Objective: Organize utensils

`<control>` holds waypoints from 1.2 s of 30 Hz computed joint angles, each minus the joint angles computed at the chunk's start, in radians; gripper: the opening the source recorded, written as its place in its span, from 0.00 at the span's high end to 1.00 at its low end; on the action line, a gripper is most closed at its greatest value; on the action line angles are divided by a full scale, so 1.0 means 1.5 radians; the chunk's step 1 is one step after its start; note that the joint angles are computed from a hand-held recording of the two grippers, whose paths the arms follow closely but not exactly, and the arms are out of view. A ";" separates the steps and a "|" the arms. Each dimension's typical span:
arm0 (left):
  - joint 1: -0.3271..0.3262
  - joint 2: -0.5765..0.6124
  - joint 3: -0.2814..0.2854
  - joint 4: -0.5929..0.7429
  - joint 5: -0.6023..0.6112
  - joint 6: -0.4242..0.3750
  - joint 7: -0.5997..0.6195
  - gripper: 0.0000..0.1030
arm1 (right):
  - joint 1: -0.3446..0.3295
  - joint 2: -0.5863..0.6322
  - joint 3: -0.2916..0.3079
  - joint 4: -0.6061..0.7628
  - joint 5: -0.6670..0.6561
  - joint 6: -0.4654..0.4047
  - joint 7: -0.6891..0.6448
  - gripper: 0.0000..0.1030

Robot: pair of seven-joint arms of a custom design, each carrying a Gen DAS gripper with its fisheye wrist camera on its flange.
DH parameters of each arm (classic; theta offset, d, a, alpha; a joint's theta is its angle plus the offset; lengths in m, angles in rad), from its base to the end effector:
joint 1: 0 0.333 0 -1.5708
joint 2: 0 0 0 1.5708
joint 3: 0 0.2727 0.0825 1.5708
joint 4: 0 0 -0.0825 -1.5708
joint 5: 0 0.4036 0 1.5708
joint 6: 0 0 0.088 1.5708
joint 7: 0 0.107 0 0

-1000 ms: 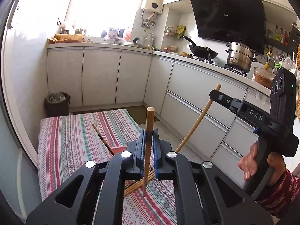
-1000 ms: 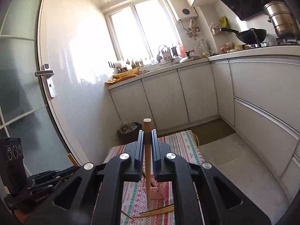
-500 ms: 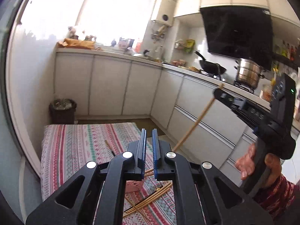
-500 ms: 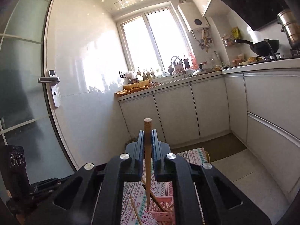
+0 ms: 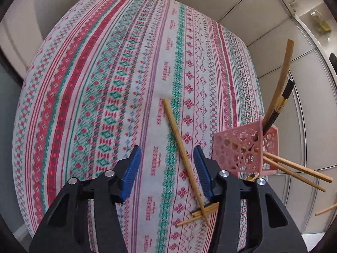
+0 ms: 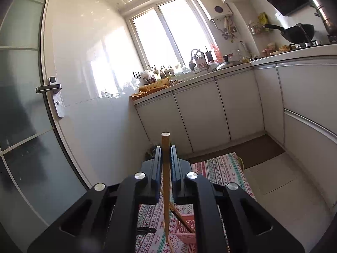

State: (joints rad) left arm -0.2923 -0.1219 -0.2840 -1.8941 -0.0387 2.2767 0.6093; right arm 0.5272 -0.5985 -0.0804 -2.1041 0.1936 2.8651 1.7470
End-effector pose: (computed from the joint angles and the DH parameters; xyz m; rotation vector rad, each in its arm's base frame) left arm 0.4911 -0.3281 0.5597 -2.5283 1.6832 -0.7751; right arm 0.4039 0.1662 0.7744 -1.3358 1.2036 -0.4511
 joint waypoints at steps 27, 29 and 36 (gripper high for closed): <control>0.021 -0.183 -0.045 -0.157 0.164 0.135 -0.118 0.94 | -0.011 0.008 -0.004 0.013 0.046 -0.006 -0.009 0.92; 0.054 -0.232 -0.088 -0.169 0.223 0.180 -0.150 0.94 | -0.009 0.011 -0.002 0.017 0.042 0.001 -0.003 0.92; 0.212 -0.247 -0.265 -0.030 0.462 0.143 -0.228 0.94 | -0.016 0.031 0.018 0.034 0.008 0.025 0.015 0.92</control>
State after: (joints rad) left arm 0.0259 -0.4924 -0.6822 -1.9394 0.6542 2.4912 0.2677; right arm 0.5025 -0.5520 -0.0541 -2.0525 0.2061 2.9031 1.7691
